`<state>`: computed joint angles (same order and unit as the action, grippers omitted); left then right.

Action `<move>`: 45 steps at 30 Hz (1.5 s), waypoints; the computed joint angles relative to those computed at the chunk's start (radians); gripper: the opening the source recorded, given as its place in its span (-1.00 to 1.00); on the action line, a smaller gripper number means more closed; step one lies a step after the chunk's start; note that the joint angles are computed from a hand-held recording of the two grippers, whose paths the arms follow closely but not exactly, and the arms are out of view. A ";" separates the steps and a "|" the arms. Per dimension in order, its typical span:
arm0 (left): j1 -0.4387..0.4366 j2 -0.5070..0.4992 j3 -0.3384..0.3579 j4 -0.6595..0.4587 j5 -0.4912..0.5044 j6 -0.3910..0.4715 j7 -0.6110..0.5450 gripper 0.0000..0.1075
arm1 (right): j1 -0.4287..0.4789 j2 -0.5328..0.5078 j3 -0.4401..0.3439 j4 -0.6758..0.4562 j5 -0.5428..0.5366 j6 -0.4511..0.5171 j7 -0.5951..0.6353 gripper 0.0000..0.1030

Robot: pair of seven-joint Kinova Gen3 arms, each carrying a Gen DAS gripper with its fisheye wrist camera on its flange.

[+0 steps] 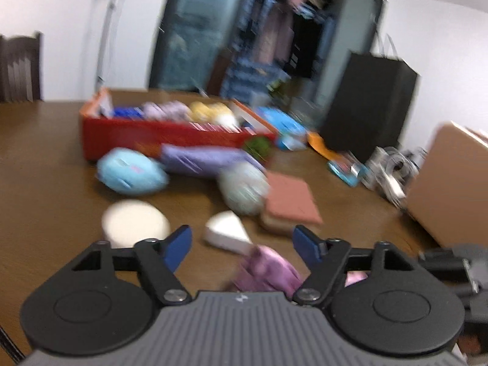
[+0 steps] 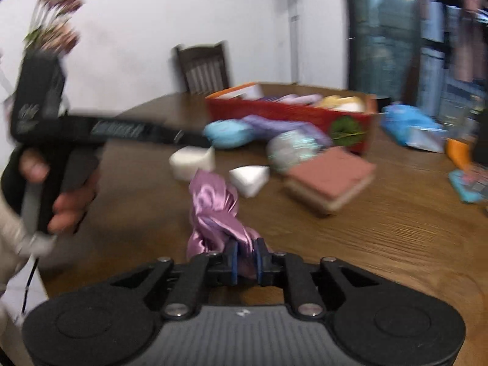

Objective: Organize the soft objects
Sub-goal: 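Lift the pink satin scrunchie and carry it over the red box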

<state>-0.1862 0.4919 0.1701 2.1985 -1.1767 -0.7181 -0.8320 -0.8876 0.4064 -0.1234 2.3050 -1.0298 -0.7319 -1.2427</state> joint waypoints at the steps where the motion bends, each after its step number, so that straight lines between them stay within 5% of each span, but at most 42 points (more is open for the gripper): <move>1: 0.000 0.004 0.006 0.003 -0.027 0.005 0.013 0.22 | 0.006 -0.002 -0.014 0.017 0.011 -0.027 -0.041 -0.74; 5: 0.029 0.023 0.010 0.011 -0.066 0.041 0.047 -0.16 | 0.019 0.016 -0.038 0.063 0.103 -0.099 -0.203 -0.51; 8: 0.019 0.023 0.013 0.034 -0.043 0.031 0.044 -0.23 | 0.128 0.049 -0.156 0.095 0.225 -0.190 -0.325 -0.27; 10: 0.006 0.028 0.002 0.030 -0.077 0.019 0.107 -0.23 | 0.143 0.074 -0.157 0.093 0.293 -0.200 -0.375 -0.20; 15: -0.060 0.016 0.004 0.058 -0.109 -0.004 0.153 -0.17 | -0.003 0.129 -0.006 0.044 0.278 -0.131 -0.320 -0.20; 17: -0.023 0.005 -0.041 0.071 -0.040 -0.039 0.079 0.13 | 0.011 0.135 -0.002 0.039 0.304 -0.117 -0.346 -0.20; 19: -0.022 0.015 -0.020 0.049 -0.019 -0.027 0.053 0.19 | 0.025 0.134 -0.003 0.038 0.325 -0.097 -0.341 -0.22; 21: -0.001 0.032 -0.016 0.015 -0.038 -0.008 0.067 0.10 | 0.022 0.127 0.012 0.028 0.324 -0.065 -0.305 -0.24; 23: -0.014 0.061 0.018 -0.025 -0.106 0.019 0.122 -0.53 | 0.037 0.117 0.014 0.013 0.319 -0.030 -0.312 -0.48; 27: 0.004 0.083 -0.039 -0.031 -0.137 -0.052 0.162 -0.63 | 0.046 0.105 0.028 0.026 0.356 -0.025 -0.344 -0.60; 30: -0.064 0.092 -0.005 -0.034 -0.198 -0.068 0.236 -0.68 | 0.118 0.110 -0.019 0.058 0.418 -0.099 -0.457 -0.60; 34: -0.005 0.048 -0.082 0.030 -0.123 -0.100 0.138 -0.75 | 0.103 0.128 0.017 0.052 0.437 -0.116 -0.532 -0.60; 38: -0.068 0.069 -0.030 0.014 -0.163 -0.100 0.167 -0.75 | 0.244 0.152 -0.068 0.077 0.589 -0.183 -0.662 -0.60; 45: -0.071 0.047 -0.055 -0.051 -0.194 -0.187 0.189 -0.77 | 0.208 0.102 0.006 0.038 0.597 -0.135 -0.615 -0.62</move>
<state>-0.2574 0.5389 0.1152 2.1471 -1.3703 -0.9055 -0.6431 -0.6796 0.5086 -0.1175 2.3426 -0.4333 -0.8669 -1.8579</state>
